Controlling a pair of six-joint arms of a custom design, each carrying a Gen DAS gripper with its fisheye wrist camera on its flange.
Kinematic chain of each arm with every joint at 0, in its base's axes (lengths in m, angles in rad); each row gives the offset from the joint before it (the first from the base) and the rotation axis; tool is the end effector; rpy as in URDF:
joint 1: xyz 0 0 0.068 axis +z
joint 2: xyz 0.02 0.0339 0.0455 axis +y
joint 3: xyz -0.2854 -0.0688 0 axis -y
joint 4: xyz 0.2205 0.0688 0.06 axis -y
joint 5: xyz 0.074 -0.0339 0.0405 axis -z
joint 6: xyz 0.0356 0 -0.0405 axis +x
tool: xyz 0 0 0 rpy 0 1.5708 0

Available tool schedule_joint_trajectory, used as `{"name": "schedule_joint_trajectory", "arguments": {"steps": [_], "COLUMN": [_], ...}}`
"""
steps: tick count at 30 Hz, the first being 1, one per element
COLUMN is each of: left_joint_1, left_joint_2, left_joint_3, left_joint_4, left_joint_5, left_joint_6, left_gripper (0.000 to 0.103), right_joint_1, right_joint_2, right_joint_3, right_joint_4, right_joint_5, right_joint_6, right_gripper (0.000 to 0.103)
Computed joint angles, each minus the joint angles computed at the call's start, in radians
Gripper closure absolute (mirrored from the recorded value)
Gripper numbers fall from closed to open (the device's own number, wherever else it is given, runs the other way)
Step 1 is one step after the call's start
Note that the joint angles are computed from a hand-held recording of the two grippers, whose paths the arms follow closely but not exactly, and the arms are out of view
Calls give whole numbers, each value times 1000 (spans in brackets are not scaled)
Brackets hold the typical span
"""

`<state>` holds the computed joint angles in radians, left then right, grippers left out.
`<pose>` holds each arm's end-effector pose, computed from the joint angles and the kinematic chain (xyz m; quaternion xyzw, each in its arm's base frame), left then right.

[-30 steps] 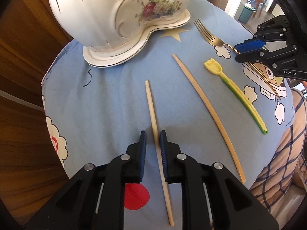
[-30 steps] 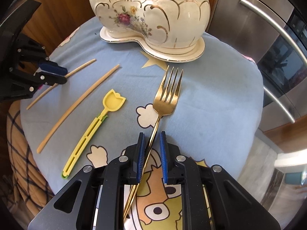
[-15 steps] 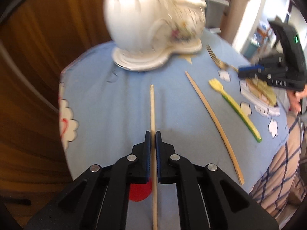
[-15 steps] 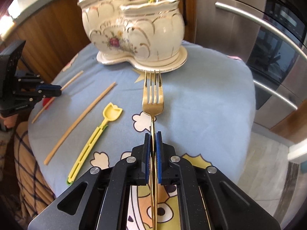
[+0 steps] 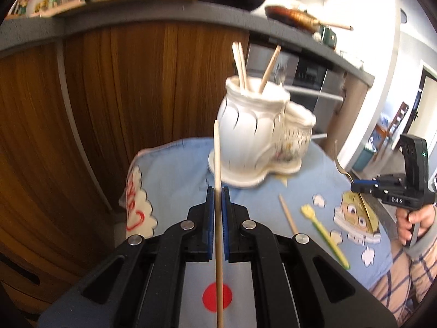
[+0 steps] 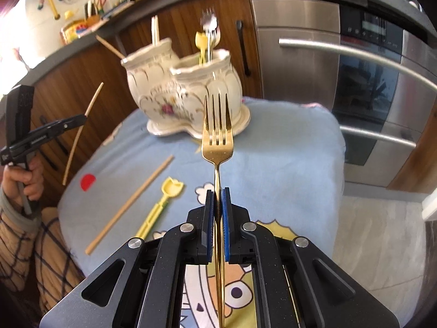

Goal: Organize utensils
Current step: 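Carry and lower chopstick into tall holder with left tool while right lowers gold fork into small holder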

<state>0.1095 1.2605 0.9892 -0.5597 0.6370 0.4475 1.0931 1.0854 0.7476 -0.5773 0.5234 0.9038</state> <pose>0.2315 0.0041 0.3082 0.2605 0.8538 -0.1863 0.4104 0.0980 0.1505 0.2664 -0.0035 0.9183 0.1288 0.3744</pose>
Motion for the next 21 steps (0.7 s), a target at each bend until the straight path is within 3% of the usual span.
{"name": "schedule_joint_trajectory", "arguments": {"steps": [11,21], "left_joint_1": [-69,-122], "left_joint_2": [-13,2], "left_joint_3": [-1,15], "left_joint_4": [200,435], "left_joint_5": [17,14], "left_joint_6": [-205,-389], "left_gripper": [98,98], "right_joint_1": [89,44], "right_joint_2": [-38,-43], "right_joint_3": [51,124], "right_joint_4": [-49,-24], "right_joint_5": [185,221], "right_joint_6": [27,-89], "right_gripper": [96,96]}}
